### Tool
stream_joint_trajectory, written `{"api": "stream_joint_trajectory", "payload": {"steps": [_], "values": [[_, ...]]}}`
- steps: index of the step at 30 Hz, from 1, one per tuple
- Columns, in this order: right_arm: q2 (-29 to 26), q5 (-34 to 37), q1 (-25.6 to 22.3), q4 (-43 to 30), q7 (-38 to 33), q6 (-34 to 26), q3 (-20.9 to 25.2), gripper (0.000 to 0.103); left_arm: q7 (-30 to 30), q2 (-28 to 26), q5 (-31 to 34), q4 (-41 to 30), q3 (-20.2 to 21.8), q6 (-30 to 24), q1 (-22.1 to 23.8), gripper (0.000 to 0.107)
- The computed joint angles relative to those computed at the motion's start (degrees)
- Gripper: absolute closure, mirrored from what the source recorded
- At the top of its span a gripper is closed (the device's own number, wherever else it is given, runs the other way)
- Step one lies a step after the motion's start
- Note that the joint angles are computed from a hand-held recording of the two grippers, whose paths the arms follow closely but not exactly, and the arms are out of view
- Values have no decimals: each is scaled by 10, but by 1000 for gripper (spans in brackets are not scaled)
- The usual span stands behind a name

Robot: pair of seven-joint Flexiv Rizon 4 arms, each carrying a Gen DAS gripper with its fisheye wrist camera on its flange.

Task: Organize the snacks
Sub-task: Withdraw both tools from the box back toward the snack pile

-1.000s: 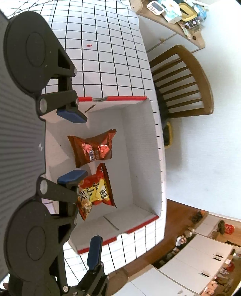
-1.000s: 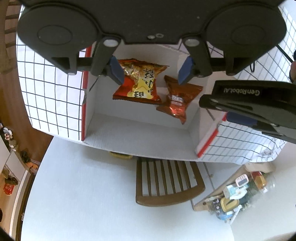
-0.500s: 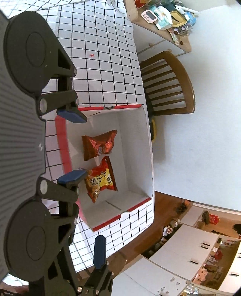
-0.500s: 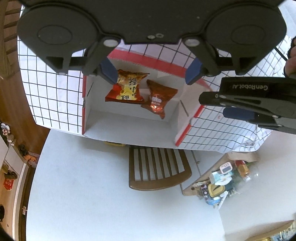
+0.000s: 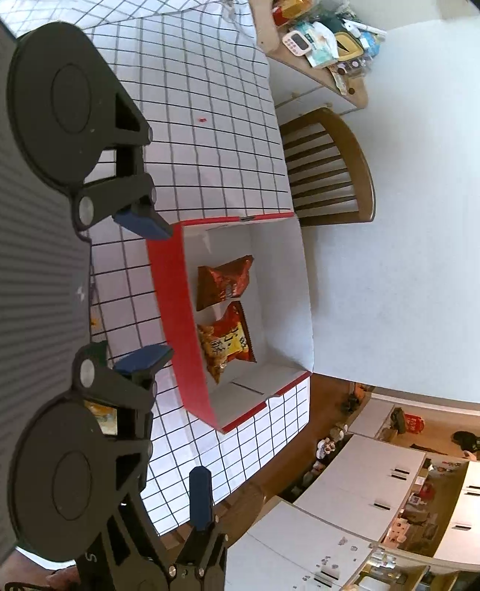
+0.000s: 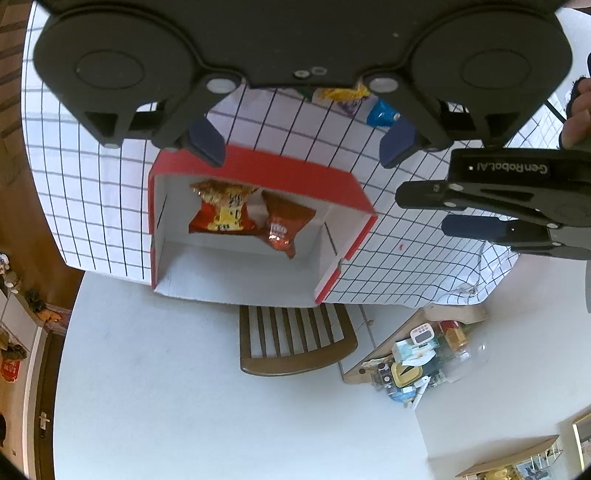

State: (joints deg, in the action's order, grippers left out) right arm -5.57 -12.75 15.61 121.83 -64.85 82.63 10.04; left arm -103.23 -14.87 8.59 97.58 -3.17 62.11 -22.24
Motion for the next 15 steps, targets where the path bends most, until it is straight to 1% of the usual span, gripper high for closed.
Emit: {"api": "stream_joint_trajectory", "payload": {"steps": [1,4,8,10,12,15], "values": [[4,-5,1,9,6,7,-1,8,-2,6,-1,12,0,9,0,38],[15,-14,2,33,18,26,0,6,-16,22,-1,41,2,28,0,35],[27,-60,5,67,56,53,-8,5,-30,37,1,78,1,57,2,27],[31,-83,2,84,79,66,-13,2,-43,40,12,87,3,67,0,26],[34,-113,-1,102,110,81,-19,2,-65,41,26,95,6,74,-3,26],[35,-171,-6,123,166,95,-31,2,-83,41,23,111,5,87,-1,26]]}}
